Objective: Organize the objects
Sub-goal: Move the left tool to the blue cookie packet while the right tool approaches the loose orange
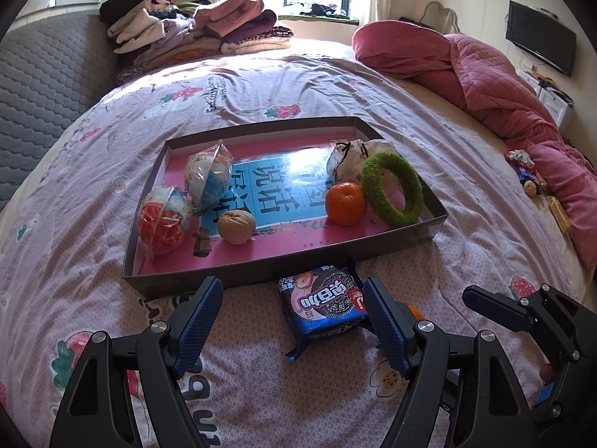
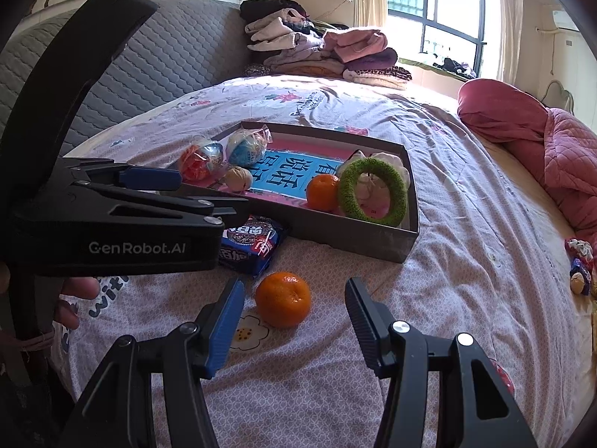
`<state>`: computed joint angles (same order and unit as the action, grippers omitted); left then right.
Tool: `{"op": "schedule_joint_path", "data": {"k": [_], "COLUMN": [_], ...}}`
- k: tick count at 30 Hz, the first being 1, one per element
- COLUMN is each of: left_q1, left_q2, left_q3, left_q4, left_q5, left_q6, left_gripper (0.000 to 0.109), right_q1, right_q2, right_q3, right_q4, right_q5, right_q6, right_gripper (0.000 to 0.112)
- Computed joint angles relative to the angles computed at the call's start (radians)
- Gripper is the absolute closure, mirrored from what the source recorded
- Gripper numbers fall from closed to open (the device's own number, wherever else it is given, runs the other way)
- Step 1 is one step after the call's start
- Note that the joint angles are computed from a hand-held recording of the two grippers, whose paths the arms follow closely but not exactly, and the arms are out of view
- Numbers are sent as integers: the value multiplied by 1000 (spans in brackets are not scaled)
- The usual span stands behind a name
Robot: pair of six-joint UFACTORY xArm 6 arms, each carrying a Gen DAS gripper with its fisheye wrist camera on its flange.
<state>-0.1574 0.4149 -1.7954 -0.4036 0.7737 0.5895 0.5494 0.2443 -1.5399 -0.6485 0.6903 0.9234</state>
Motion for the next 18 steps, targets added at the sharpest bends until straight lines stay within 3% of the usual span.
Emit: {"op": "schedule_joint_path", "data": {"k": [18], "left_q1": [-18], "left_q2": [29], "left_q3": [-32], "left_q4": [30], "left_q5": [54], "left_q6": [-47], "left_gripper": [30], "right_q1": [-5], "right_q2": [8], "right_q3": [18], "right_q4": [13], "right_q5": [-31], "right_q6": [0], "right_gripper": [57]}}
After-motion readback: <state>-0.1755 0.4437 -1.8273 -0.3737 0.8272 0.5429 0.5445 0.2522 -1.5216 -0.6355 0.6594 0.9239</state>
